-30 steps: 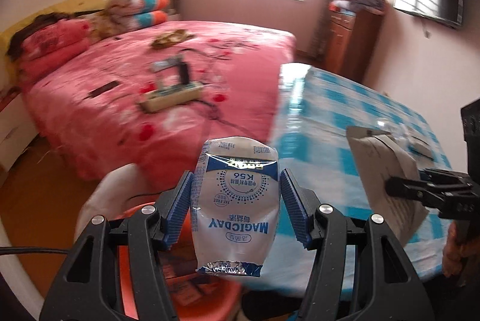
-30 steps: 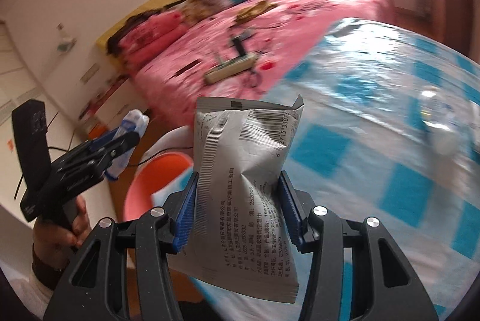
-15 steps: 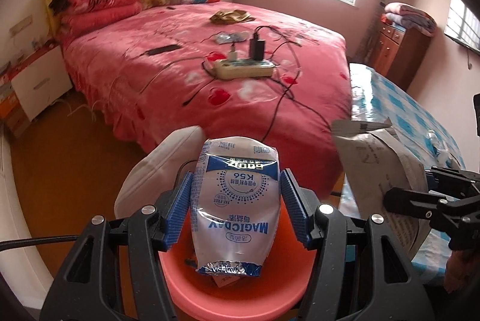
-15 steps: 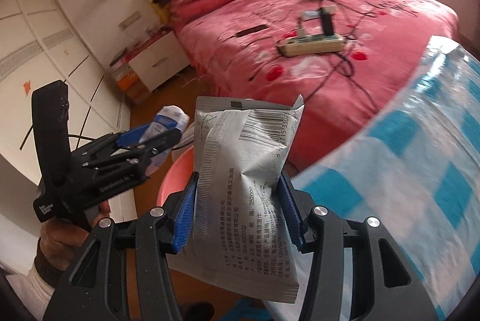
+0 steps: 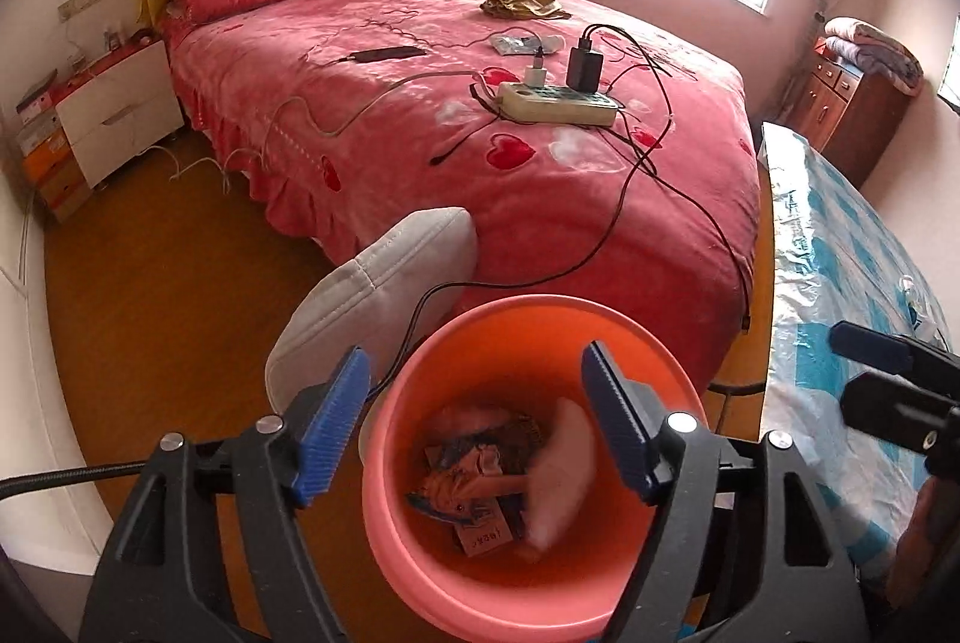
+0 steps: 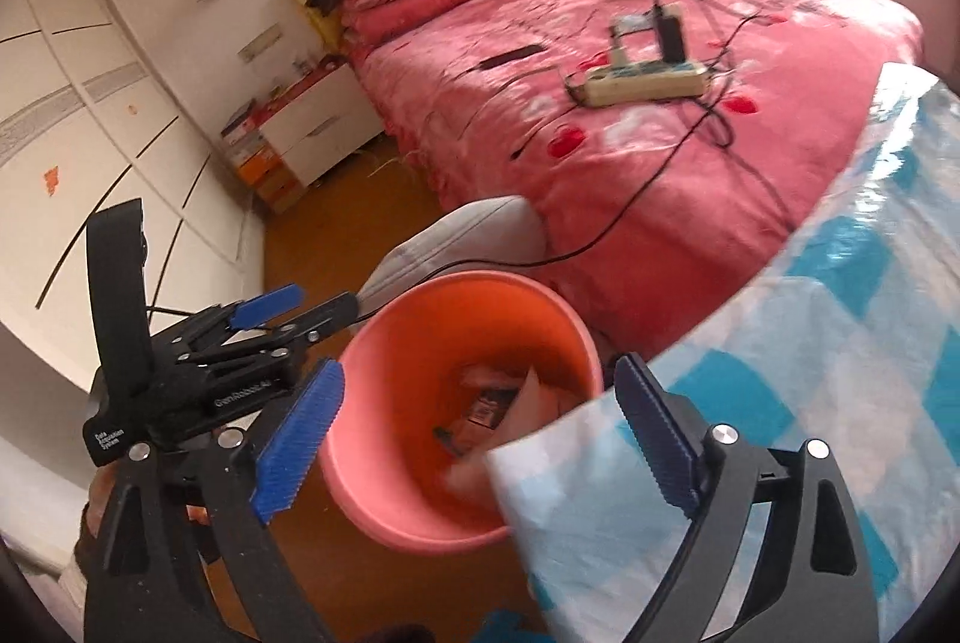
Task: Collect trash
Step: 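Carry the yogurt bag and grey packet to the pink bucket and open both grippers, then move both tools back over the table toward the bottle and packet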
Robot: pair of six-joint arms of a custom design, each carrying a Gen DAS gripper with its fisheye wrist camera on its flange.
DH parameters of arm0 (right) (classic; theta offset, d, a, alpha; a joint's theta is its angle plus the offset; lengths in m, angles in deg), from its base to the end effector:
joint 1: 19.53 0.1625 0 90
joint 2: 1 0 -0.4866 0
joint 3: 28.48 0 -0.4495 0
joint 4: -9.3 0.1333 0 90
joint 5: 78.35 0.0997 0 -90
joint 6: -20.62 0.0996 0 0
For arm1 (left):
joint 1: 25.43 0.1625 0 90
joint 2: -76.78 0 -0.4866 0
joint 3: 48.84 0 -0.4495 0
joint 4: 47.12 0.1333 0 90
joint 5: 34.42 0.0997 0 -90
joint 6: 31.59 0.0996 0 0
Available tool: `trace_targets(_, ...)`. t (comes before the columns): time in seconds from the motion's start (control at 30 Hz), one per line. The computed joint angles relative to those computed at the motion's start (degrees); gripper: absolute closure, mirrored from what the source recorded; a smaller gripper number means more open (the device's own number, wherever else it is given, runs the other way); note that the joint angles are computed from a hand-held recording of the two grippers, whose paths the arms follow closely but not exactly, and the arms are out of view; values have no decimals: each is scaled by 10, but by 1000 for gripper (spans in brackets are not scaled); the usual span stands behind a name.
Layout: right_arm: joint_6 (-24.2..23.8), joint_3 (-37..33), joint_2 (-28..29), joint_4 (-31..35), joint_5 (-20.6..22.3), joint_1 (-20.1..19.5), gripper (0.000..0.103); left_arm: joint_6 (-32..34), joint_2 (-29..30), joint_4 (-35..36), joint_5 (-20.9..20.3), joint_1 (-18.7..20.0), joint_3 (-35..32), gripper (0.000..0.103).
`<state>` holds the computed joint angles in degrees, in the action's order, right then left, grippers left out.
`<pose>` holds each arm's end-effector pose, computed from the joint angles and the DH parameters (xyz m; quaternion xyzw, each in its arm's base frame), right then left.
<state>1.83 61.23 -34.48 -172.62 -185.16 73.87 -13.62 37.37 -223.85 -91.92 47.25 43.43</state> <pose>0.1513 -0.7847 0.0380 0.1373 -0.9327 0.2818 0.1785 -0.0530 -0.7973 0.0989 0.2007 0.8999 -0.2781 0.2693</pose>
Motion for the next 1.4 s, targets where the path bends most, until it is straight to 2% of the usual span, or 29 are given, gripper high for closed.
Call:
trace_targets(0.2, -27, 40, -15, -68, -27, -3, 11, 4, -2, -10, -4, -9, 10, 23)
trace_targets(0.53, -43, 112, -44, -158, -32, -17, 9, 13, -3, -11, -14, -28, 26, 20)
trace_targets(0.87, -56, 164, -65, -238, -22, -29, 9, 27, -2, -23, -26, -57, 43, 18)
trace_targets(1.0, -46, 180, -76, -258, -17, -37, 9, 35, 0, -31, -28, -69, 48, 14)
trace_targets(1.4, -36, 229, -107, -324, 5, -59, 8, 50, 11, -33, -23, -101, 55, 14)
